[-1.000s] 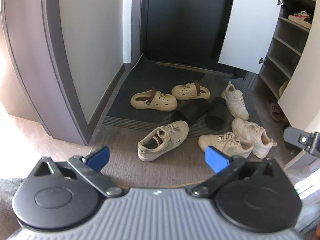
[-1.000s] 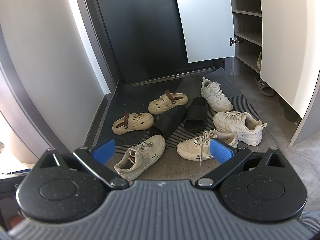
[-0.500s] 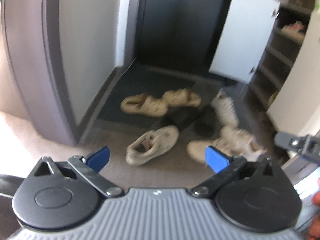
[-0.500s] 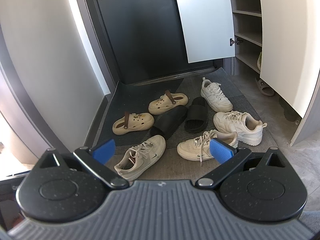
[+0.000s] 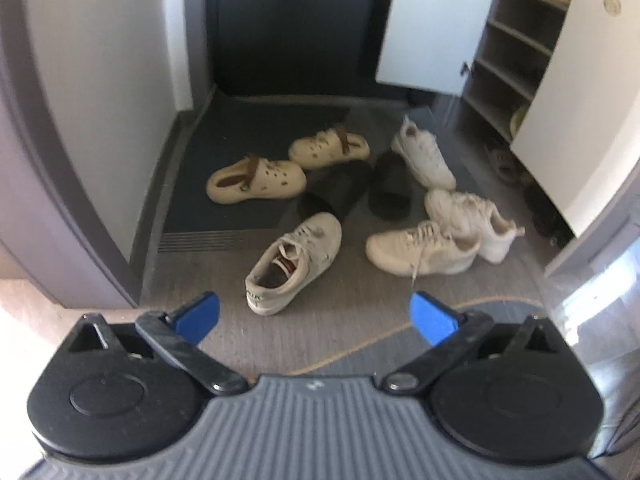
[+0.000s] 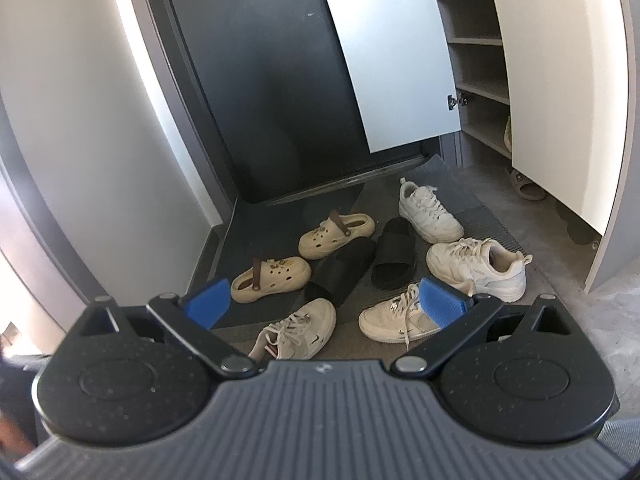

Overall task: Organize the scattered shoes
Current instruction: 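Lower the left tool and grasp the white sneaker with red tongue tag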

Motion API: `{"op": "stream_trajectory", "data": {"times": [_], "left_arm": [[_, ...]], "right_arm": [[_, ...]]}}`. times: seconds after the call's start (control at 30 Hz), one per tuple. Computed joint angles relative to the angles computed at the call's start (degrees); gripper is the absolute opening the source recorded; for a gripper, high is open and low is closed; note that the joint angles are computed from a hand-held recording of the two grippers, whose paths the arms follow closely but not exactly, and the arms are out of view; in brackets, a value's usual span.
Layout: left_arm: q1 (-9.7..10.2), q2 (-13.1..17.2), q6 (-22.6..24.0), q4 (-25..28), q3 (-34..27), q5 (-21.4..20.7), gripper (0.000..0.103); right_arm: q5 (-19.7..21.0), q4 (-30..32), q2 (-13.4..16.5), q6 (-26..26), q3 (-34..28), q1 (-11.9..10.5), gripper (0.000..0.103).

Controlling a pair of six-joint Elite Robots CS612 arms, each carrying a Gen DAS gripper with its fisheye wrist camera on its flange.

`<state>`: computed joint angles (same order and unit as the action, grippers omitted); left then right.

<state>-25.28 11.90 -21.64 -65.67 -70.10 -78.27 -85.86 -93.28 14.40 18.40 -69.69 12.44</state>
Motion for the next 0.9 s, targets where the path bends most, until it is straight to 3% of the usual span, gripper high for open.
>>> {"op": "stream_trajectory", "data": {"times": [0.13,0.2,0.27,0.37,0.57,0.77,0.9], "left_arm": [[1.15,-0.84,10.89,-4.65,5.53,-3.95,0.103],[1.71,-0.45,17.43,-8.08,8.48,-5.43,0.102],[1.92,-0.39,21.03,-9.18,11.47,-5.97,0.096],[2.45,-0.71,22.58,-10.04,16.74,-6.20,0.087],[4.15,1.54,24.24,-13.78,21.56,-9.50,0.085],[5.22,3.23,26.91,-19.09,26.08,-7.96,0.082],[5.79,2.52,27.98,-20.98,30.13,-9.19,0.082]], "right_arm": [[-0.66,-0.55,0.31,0.06,-0.35,-0.05,0.103],[1.68,-1.45,0.66,0.32,-0.66,-0.51,0.103],[3.34,-2.19,0.87,0.62,-0.77,-0.87,0.103],[2.96,-2.20,0.72,0.88,-0.19,-0.91,0.103],[1.86,2.23,-0.41,0.27,2.03,-0.86,0.103],[2.27,7.23,-1.77,0.53,5.19,-0.75,0.103],[2.80,8.79,-2.79,2.11,8.12,-0.56,0.103]]}}
